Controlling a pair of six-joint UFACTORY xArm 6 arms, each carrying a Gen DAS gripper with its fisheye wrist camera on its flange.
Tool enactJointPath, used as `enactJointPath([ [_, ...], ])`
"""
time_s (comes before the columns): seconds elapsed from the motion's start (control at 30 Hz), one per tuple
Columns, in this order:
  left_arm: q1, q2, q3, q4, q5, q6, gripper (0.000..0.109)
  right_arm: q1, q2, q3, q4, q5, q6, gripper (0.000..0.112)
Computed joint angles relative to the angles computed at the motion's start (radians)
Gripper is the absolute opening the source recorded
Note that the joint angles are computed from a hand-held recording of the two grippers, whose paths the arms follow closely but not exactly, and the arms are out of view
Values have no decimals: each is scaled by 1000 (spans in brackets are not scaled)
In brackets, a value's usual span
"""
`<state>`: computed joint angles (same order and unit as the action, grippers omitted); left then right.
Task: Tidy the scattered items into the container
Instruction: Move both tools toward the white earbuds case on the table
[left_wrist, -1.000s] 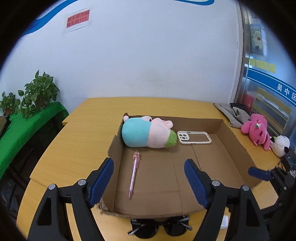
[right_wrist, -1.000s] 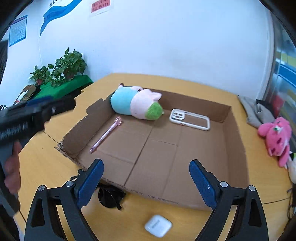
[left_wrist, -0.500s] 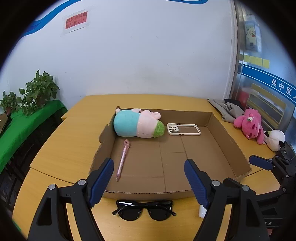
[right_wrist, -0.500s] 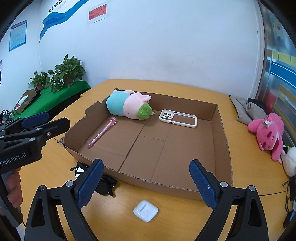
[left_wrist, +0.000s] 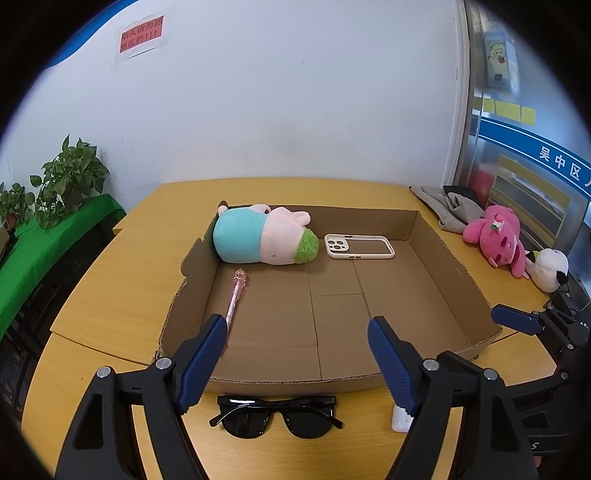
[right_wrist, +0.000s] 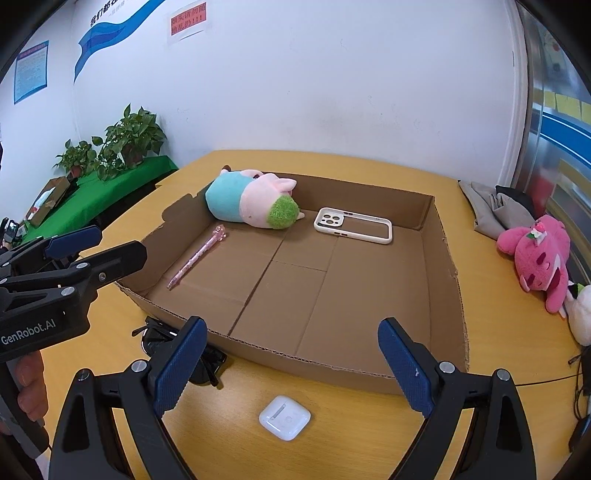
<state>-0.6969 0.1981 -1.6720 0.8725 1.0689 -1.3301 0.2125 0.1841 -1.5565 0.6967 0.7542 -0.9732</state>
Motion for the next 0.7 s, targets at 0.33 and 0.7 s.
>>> enactJointPath([
  [0.33, 30, -18, 65, -48, -88, -10, 78, 8, 13, 5, -42, 4, 25, 96],
  [0.7, 72, -27, 197, -228, -331, 36, 78, -61, 44, 50, -81, 99, 30, 95],
])
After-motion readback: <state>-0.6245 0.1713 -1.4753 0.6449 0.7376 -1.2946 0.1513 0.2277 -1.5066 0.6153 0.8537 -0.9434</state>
